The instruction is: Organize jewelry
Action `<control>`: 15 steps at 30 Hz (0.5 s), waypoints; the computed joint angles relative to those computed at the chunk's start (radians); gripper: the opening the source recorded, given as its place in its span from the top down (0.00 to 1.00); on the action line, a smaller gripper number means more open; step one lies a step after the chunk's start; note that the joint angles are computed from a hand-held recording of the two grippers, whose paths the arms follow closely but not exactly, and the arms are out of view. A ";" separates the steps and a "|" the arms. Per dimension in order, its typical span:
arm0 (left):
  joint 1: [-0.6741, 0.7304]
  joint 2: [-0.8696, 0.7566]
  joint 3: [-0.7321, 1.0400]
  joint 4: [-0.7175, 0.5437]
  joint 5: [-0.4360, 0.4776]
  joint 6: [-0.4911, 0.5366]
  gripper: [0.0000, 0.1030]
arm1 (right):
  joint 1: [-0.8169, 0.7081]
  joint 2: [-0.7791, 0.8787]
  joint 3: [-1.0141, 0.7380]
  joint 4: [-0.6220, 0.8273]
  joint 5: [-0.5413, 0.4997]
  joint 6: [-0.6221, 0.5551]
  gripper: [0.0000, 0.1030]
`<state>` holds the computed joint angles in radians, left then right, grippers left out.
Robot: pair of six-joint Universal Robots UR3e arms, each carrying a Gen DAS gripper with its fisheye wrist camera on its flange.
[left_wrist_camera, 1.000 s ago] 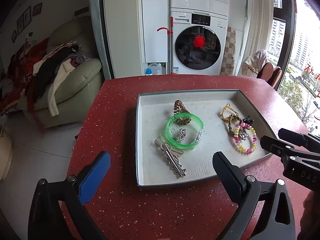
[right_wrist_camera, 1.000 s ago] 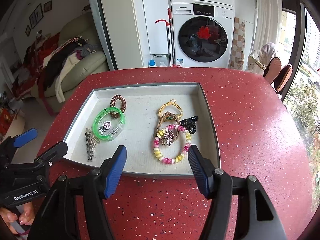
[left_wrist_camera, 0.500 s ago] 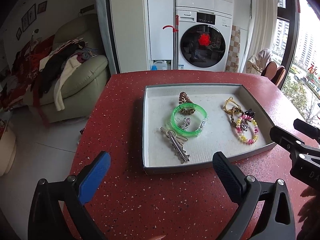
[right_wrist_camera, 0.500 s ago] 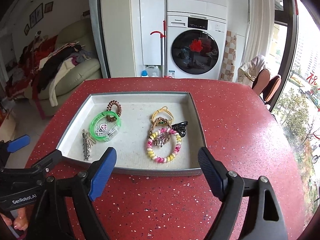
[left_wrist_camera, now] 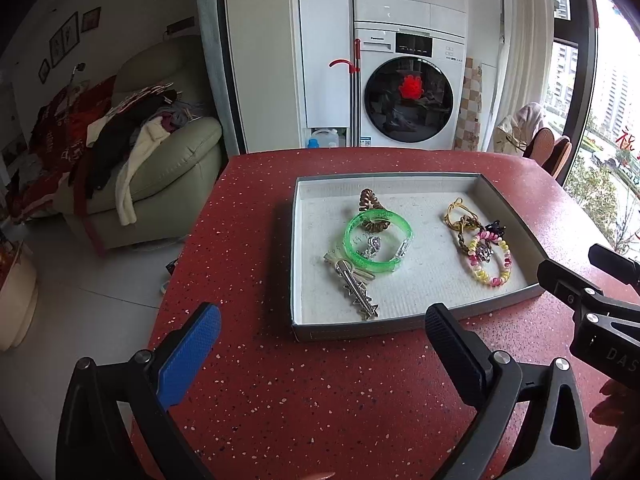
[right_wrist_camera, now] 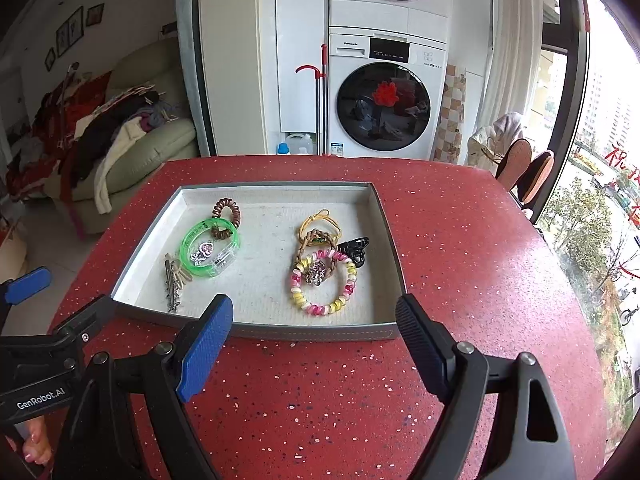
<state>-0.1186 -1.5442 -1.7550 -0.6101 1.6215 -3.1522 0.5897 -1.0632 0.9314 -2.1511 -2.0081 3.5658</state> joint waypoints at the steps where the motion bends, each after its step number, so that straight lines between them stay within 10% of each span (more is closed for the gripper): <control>1: -0.003 0.002 -0.002 0.000 0.006 -0.001 0.00 | 0.002 -0.004 0.006 -0.002 -0.002 0.003 0.17; 15: -0.015 0.060 -0.073 0.021 0.018 -0.015 0.00 | 0.021 -0.043 0.073 -0.014 -0.021 0.016 0.17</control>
<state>-0.1336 -1.4844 -1.8282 -0.5887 1.6394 -3.1670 0.6103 -1.1058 1.0041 -2.1648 -2.0287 3.5820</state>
